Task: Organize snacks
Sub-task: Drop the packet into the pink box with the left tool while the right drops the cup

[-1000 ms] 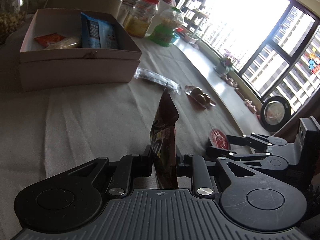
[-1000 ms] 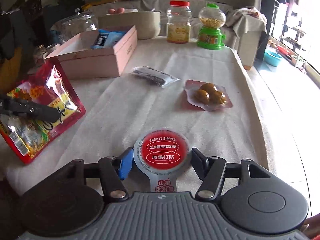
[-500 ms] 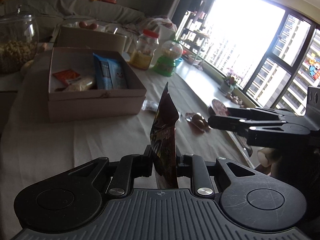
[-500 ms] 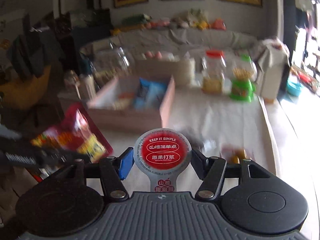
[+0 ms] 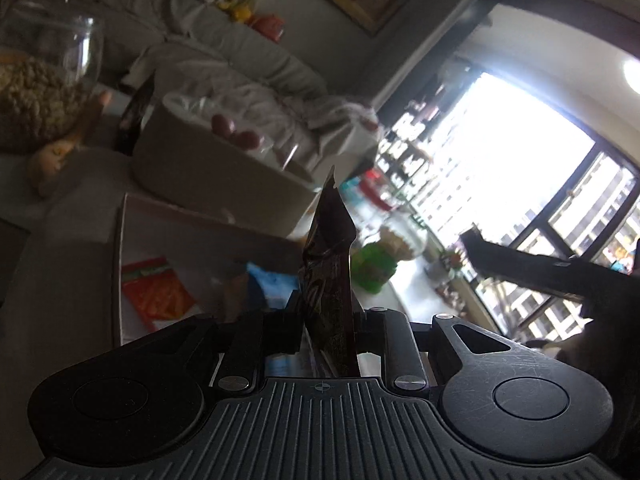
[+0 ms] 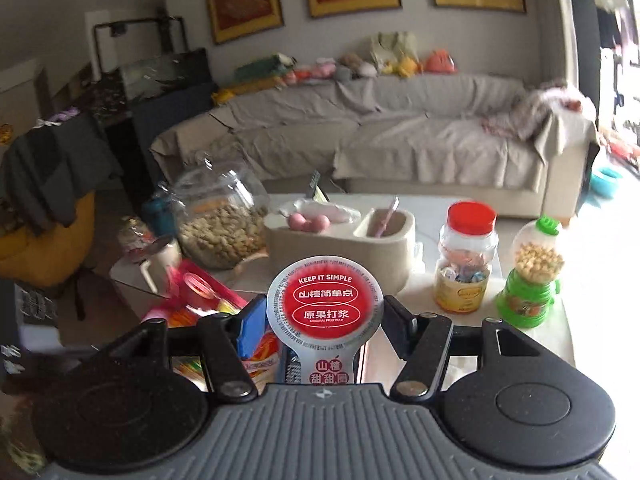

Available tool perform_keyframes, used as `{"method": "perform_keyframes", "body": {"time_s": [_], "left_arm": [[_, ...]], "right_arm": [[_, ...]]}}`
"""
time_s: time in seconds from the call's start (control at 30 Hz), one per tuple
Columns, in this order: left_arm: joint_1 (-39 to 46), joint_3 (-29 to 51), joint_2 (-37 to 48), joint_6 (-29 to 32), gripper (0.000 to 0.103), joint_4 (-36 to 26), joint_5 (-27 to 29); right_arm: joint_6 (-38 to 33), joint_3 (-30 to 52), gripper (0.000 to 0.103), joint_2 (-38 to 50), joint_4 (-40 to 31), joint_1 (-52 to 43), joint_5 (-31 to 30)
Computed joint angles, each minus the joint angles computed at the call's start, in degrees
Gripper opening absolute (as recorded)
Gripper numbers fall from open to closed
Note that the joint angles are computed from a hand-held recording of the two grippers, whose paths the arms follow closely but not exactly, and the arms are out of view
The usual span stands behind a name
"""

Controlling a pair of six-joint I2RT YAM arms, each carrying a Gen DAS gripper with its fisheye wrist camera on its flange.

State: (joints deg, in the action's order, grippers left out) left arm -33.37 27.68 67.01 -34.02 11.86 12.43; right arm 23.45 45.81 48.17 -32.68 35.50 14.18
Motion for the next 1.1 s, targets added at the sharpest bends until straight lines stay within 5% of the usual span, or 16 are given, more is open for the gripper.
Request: {"method": "perform_keyframes", "body": {"time_s": [0.13, 0.23, 0.33, 0.53, 0.63, 0.83, 0.97, 1.1], "left_arm": [[-0.2, 2.3, 9.5, 8.6, 0.057, 1.3, -10.4], [3.5, -0.9, 7.5, 7.2, 0.053, 5.8, -7.7], [4.7, -5.4, 0.8, 6.4, 0.053, 7.1, -11.2], [2.4, -10.2, -13.9, 5.4, 0.053, 0.2, -12.5], [-2.1, -11.7, -17.7, 6.0, 0.053, -1.4, -13.2], [-6.9, -12.5, -13.3, 4.5, 0.053, 0.7, -10.5], [-11.5, -12.5, -10.1, 2.6, 0.053, 3.0, -10.1], [-17.5, -11.6, -5.5, 1.7, 0.053, 5.7, -7.9]], "right_arm": [[-0.8, 0.5, 0.062, 10.2, 5.5, -1.1, -1.6], [-1.3, 1.6, 0.062, 17.8, 10.0, -0.8, -2.4], [-0.9, 4.5, 0.062, 25.8, 14.6, -1.3, -4.3], [-1.7, 10.7, 0.072, 36.0, 17.1, -4.3, -12.1], [-1.8, 8.2, 0.072, 33.6, 18.5, -6.2, -14.5], [-10.1, -5.2, 0.077, 18.7, 16.8, -8.4, -3.9], [-13.6, -15.7, 0.077, 10.6, 14.9, -14.0, -4.0], [-16.3, -24.2, 0.046, 6.5, 14.5, -18.1, -4.9]]}}
